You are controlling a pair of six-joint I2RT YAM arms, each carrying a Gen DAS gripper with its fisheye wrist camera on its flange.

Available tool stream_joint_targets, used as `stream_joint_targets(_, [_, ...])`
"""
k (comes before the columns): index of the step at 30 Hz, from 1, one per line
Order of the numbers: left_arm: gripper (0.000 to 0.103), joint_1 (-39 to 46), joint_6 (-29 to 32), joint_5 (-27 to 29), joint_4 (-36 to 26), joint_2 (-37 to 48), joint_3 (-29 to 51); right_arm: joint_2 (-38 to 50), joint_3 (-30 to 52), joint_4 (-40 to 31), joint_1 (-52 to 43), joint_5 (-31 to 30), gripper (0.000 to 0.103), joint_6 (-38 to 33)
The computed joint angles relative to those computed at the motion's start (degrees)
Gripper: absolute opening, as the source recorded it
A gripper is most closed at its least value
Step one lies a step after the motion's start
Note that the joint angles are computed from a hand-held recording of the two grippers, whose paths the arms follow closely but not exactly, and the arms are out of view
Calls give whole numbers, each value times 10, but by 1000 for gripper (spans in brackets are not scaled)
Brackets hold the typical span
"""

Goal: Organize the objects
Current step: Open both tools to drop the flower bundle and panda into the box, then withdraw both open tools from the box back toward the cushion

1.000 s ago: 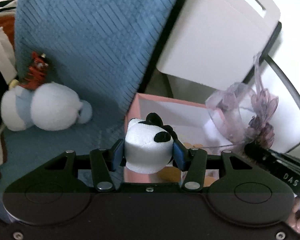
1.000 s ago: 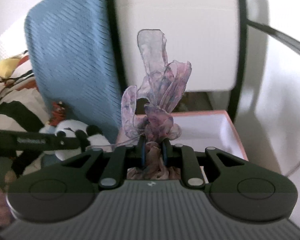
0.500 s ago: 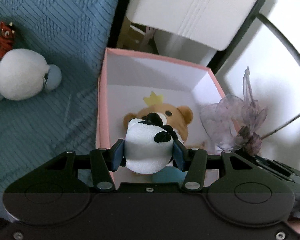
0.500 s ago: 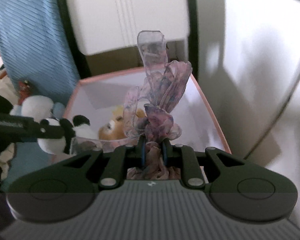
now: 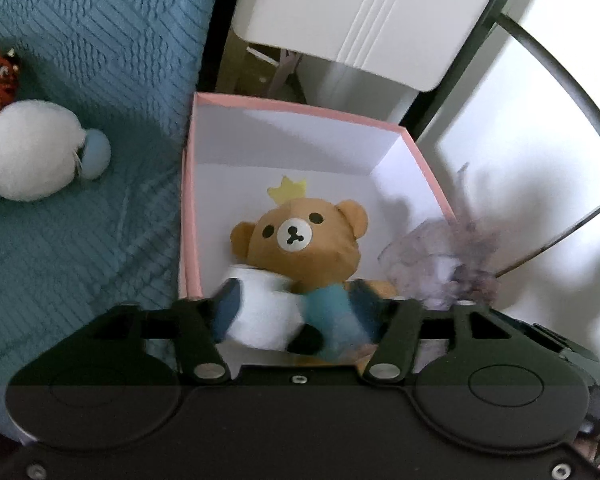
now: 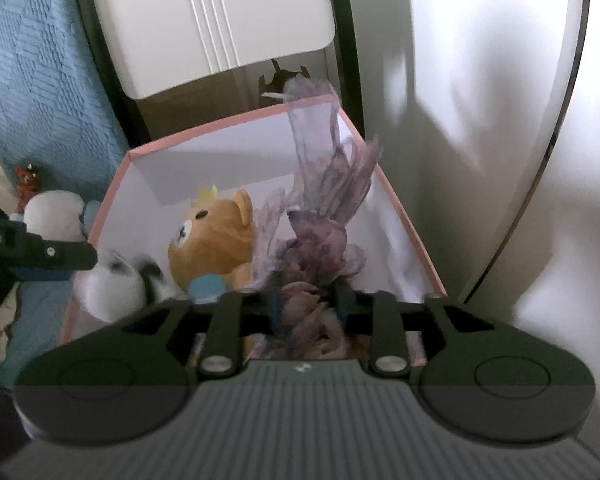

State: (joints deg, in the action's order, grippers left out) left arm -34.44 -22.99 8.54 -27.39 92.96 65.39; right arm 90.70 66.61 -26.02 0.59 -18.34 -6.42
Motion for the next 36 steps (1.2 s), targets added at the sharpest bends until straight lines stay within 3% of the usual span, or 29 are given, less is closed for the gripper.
stream_joint_targets(1, [69, 1, 1, -2, 2, -7, -3, 1, 3, 2, 3, -1, 58, 11])
stream_joint_targets(3, [69, 3, 11, -4, 4, -24, -11, -8, 4, 4, 2, -12, 72, 30])
stream_joint_targets(5, [69, 6, 18, -8, 1, -44, -17, -17, 7, 1, 2, -16, 81, 39])
stream_joint_targets(28, [75, 112, 72, 27, -76, -329, -98, -203, -8, -44, 80, -84, 81, 85])
stream_joint_targets(36, [76, 174, 103, 49, -115, -407, -118, -235, -17, -55, 140, -61, 81, 98])
